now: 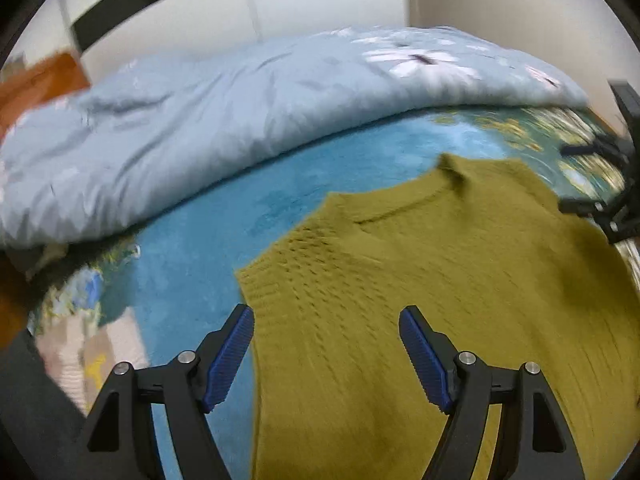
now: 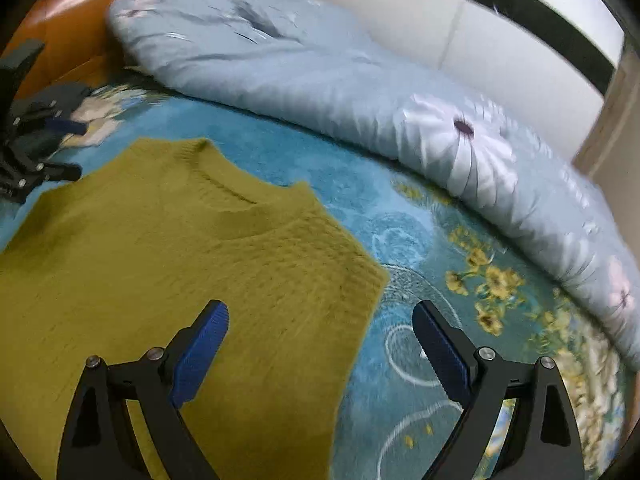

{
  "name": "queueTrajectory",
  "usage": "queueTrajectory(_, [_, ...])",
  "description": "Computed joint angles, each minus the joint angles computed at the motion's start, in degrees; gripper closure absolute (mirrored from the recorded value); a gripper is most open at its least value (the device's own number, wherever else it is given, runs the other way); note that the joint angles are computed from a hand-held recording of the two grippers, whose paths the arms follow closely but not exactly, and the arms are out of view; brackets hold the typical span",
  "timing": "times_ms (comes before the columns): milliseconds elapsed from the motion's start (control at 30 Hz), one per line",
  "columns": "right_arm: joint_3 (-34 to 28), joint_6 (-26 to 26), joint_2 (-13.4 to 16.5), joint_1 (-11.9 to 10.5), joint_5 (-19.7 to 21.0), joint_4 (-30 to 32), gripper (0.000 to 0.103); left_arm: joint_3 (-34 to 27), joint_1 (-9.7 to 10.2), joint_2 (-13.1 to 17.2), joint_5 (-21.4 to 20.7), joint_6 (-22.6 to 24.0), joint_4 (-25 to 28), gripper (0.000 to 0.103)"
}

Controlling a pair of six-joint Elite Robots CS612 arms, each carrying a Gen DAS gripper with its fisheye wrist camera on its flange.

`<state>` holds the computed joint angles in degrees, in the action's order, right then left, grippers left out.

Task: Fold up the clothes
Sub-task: 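Grasp the sweater shoulder edges with the left and right grippers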

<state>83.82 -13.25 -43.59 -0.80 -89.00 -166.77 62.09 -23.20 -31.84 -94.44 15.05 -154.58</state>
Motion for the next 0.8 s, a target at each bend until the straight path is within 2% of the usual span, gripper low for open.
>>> queueTrajectory(67, [-2.3, 2.5, 1.6, -0.8, 2.5, 1.2, 0.009, -4.4, 0.48, 2.7, 0.0, -2.4, 2.3, 0.025])
queueTrajectory(233, [-6.8, 5.1, 4.6, -1.5, 1.9, 3.0, 0.009, -12.6, 1.3, 7.8, 0.6, -4.2, 7.0, 0.025])
queueTrajectory(467, [-10.4, 6.3, 6.8, -1.9, 3.1, 6.2, 0.013, -19.3, 1.7, 11.6, -1.9, -5.5, 12.7, 0.027])
queueTrajectory(600, [-11.5, 6.4, 7.4, -1.9, 5.3, 8.1, 0.035, -19.9, 2.08, 12.1, -4.7, -6.7, 13.3, 0.045])
queueTrajectory(667, [-11.9, 8.1, 7.5, -2.2, 6.8, 8.8, 0.045, -19.7, 2.44, 12.0, -7.0, -8.1, 13.1, 0.066])
queueTrajectory(733, [-12.1, 10.0, 7.3, -2.4, 7.8, 9.7, 0.06, -18.8, 2.55, 11.6, -8.3, -8.8, 12.0, 0.078])
queueTrajectory(767, [-12.0, 11.1, 7.1, -2.6, 8.8, 10.2, 0.082, -18.1, 2.58, 11.2, -8.9, -9.0, 11.1, 0.083])
queueTrajectory(800, [-11.9, 11.9, 6.8, -2.6, 9.2, 10.3, 0.091, -16.8, 2.48, 10.6, -9.0, -8.9, 9.3, 0.084])
